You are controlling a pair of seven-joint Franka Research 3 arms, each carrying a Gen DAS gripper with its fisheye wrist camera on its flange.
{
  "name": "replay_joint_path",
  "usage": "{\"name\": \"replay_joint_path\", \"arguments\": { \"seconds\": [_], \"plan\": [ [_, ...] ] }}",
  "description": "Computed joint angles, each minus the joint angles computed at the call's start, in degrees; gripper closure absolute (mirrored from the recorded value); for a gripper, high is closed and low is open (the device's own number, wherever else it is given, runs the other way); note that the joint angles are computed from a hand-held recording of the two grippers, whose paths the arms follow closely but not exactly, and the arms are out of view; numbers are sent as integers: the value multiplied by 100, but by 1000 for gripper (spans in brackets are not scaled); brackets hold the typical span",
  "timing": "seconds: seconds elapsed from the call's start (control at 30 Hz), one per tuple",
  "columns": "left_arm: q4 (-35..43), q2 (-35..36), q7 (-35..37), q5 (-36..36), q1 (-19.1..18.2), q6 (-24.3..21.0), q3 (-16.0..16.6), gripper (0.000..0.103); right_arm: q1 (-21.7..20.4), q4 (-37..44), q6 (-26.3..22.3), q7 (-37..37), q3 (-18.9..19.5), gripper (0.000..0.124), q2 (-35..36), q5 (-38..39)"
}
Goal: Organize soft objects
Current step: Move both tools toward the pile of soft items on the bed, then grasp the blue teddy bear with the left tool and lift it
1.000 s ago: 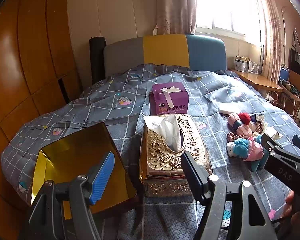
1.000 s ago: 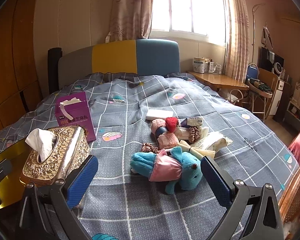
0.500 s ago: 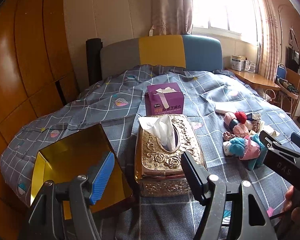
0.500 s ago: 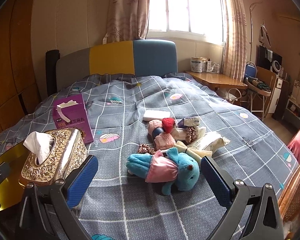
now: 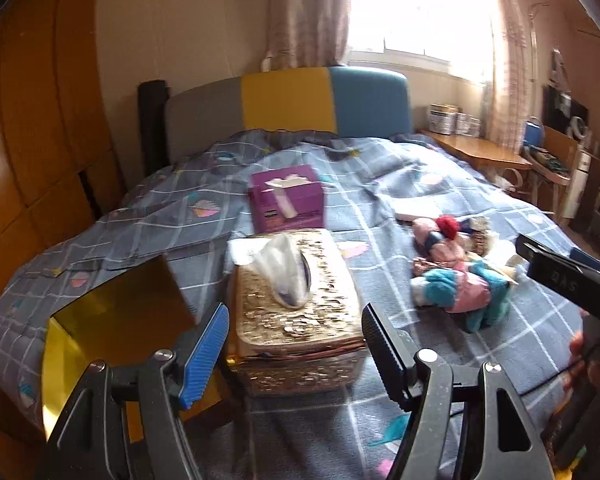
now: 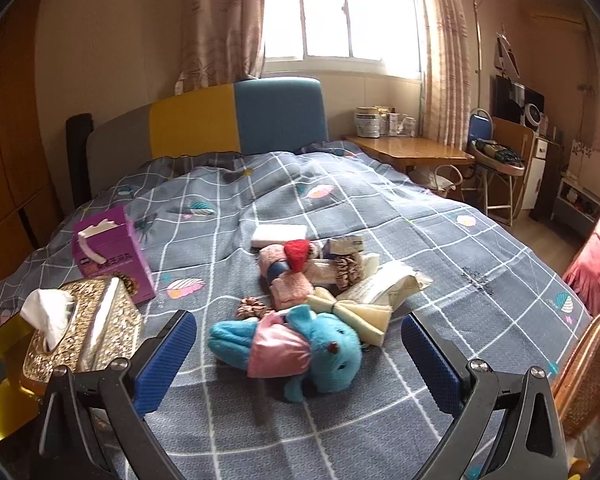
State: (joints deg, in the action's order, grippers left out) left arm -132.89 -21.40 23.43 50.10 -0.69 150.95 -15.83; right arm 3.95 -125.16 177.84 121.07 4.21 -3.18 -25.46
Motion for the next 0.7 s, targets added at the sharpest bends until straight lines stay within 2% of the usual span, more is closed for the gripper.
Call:
{"name": "replay_joint_path", "arguments": {
  "seconds": [0.07, 0.13, 0.2, 0.23, 0.3, 0.4, 0.47, 0.5, 0.57, 0.63, 0.7],
  "plan": [
    [-30, 100, 416, -314, -182, 563, 255, 33, 40, 82, -82, -267, -104, 21, 64, 359],
    [-8, 248, 1180, -1010, -489, 990, 557, 32, 93, 200, -186, -609, -209, 21, 162, 774],
    [131, 473, 2118, -1835, -855, 1153, 836, 30, 177, 352, -338, -1196, -310, 21, 284, 1520],
    [159, 554, 2334, -2089, -947, 1353, 860, 29, 200, 439, -402, -1463, -349, 21, 357, 1873],
    [333, 738, 2917, -2616, -1153, 1415, 926, 29, 211, 662, -594, -1701, -434, 21, 529, 2301],
    [759, 1101, 3787, -3394, -1340, 1069, 969, 29, 171, 1000, -845, -2057, -508, 21, 806, 3050],
    [1025, 1384, 4679, -4386, -1578, 988, 1106, 20, 152, 1193, -925, -2105, -566, 21, 980, 3314],
    [1237, 1592, 4780, -4508, -1535, 777, 1057, 19, 136, 1272, -918, -2155, -576, 21, 1062, 3459],
    [1660, 2054, 5400, -5186, -1522, 463, 996, 19, 89, 1400, -914, -2297, -559, 21, 1198, 3769],
    [2042, 2430, 5383, -5029, -1421, 166, 830, 19, 51, 1480, -965, -2429, -540, 21, 1281, 4052],
    [2279, 2705, 5122, -4472, -1372, 164, 706, 19, -91, 1555, -1085, -2786, -391, 21, 1320, 4611]
  ]
}}
